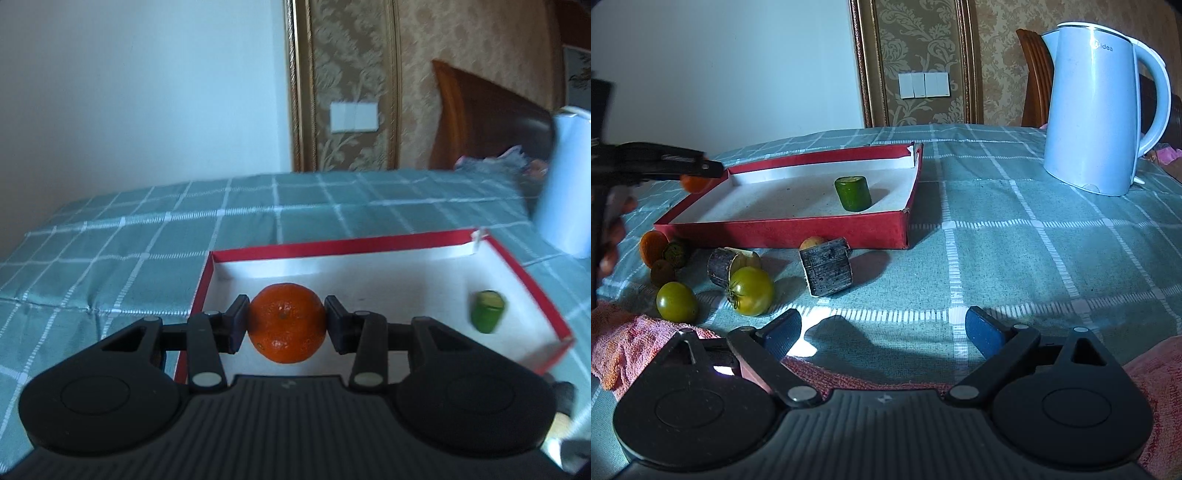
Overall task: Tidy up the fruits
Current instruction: 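Lift the orange into the red tray and open the left tool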
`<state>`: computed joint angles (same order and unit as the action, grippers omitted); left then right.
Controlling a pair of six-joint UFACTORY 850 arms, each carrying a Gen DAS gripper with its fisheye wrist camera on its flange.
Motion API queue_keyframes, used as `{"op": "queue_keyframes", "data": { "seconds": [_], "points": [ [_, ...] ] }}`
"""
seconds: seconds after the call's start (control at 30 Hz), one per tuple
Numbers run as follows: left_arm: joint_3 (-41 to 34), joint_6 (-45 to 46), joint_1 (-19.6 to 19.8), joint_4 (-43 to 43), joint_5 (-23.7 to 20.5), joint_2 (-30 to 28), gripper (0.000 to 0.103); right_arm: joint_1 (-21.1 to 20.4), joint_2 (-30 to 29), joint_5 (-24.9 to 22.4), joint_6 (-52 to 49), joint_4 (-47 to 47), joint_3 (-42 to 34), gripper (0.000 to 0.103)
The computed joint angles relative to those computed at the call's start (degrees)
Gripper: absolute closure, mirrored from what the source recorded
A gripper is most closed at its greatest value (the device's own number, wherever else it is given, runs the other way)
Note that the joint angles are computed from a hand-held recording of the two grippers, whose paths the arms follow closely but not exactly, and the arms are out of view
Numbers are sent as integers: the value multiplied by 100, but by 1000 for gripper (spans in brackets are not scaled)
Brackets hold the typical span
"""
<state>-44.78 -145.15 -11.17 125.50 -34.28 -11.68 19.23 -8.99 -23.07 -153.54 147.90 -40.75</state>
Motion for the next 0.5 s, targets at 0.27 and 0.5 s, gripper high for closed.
{"op": "queue_keyframes", "data": {
  "seconds": [0.27,0.5],
  "points": [
    [-484,248,303,-317,580,-463,63,24,-1,37,-118,108,-5,7],
    [-751,1297,233,-1374,486,-664,56,36,6,64,-196,170,-1,7]
  ]
}}
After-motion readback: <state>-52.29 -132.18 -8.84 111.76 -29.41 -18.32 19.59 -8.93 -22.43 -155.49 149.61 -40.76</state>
